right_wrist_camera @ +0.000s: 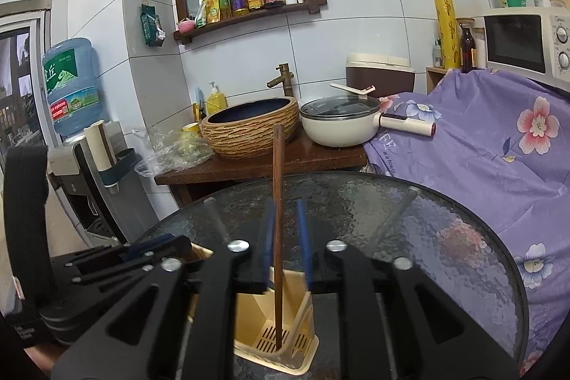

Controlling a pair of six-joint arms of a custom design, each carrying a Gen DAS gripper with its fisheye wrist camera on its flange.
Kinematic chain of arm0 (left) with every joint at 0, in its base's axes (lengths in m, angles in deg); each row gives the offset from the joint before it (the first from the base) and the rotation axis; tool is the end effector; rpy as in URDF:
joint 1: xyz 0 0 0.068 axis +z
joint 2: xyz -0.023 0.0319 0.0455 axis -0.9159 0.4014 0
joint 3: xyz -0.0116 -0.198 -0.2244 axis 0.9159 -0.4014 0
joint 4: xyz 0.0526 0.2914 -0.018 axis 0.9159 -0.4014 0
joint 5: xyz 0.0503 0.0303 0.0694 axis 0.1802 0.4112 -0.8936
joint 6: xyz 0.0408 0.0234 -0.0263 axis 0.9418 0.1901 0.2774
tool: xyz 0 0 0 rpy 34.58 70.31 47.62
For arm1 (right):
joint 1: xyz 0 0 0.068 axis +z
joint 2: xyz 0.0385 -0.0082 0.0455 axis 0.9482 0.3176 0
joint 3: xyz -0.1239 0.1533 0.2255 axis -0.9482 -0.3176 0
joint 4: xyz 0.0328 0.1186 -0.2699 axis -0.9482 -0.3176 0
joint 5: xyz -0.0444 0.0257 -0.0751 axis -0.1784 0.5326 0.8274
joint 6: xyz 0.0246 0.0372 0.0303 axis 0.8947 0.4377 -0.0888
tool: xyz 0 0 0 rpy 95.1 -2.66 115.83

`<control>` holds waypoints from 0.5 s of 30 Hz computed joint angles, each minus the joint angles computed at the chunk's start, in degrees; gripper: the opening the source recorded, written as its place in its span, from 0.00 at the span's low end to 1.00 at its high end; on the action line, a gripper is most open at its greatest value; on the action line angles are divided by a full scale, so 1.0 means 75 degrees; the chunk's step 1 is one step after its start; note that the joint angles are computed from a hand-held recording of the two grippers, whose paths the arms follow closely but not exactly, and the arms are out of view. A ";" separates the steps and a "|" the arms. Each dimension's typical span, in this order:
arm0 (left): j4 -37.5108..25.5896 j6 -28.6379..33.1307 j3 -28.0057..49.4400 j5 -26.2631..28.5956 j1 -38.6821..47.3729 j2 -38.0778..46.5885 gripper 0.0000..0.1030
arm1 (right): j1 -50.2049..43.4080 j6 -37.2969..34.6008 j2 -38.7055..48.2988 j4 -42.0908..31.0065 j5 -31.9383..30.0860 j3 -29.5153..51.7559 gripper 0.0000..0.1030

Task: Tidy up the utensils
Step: 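Lower the spoon into the cream holder with the left tool while the right tool drops the chopstick in, then withdraw both open tools from the holder back to the utensils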

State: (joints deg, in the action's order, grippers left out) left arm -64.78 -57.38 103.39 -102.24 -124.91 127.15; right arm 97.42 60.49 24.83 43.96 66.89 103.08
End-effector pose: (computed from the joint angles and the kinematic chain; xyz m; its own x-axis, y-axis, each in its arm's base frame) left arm 0.1565 -0.2037 0.1795 -0.5036 -0.3048 -0.8084 -0.2887 0.9413 -0.1750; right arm 0.2571 0.1345 0.1974 -0.4336 -0.0795 -0.8976 -0.5753 0.7911 0.2078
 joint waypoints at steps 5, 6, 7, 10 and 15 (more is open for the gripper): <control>-0.0946 -0.0993 0.0018 -0.0655 -0.0741 -0.0188 0.56 | -0.0263 -0.0096 -0.0826 -0.0465 0.0028 -0.0561 0.55; -0.1285 -0.1339 0.0054 -0.0747 -0.0936 -0.0131 0.63 | -0.0351 -0.0151 -0.0989 -0.0652 -0.0107 -0.0675 0.55; -0.1531 -0.1642 0.0078 -0.0806 -0.1078 -0.0070 0.65 | -0.0403 -0.0226 -0.1081 -0.0802 -0.0180 -0.0754 0.55; -0.2279 -0.2904 -0.0032 -0.0954 -0.1725 0.0071 0.74 | -0.0578 -0.0645 -0.1511 -0.1318 -0.0471 -0.1250 0.55; -0.3121 -0.4901 -0.0193 -0.0737 -0.2701 0.0659 0.77 | -0.0617 -0.1228 -0.1637 -0.1620 -0.0448 -0.2061 0.55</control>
State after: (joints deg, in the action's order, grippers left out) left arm -88.19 -94.14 101.95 -107.77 -145.17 132.10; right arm 92.79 51.29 12.55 31.81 63.53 87.63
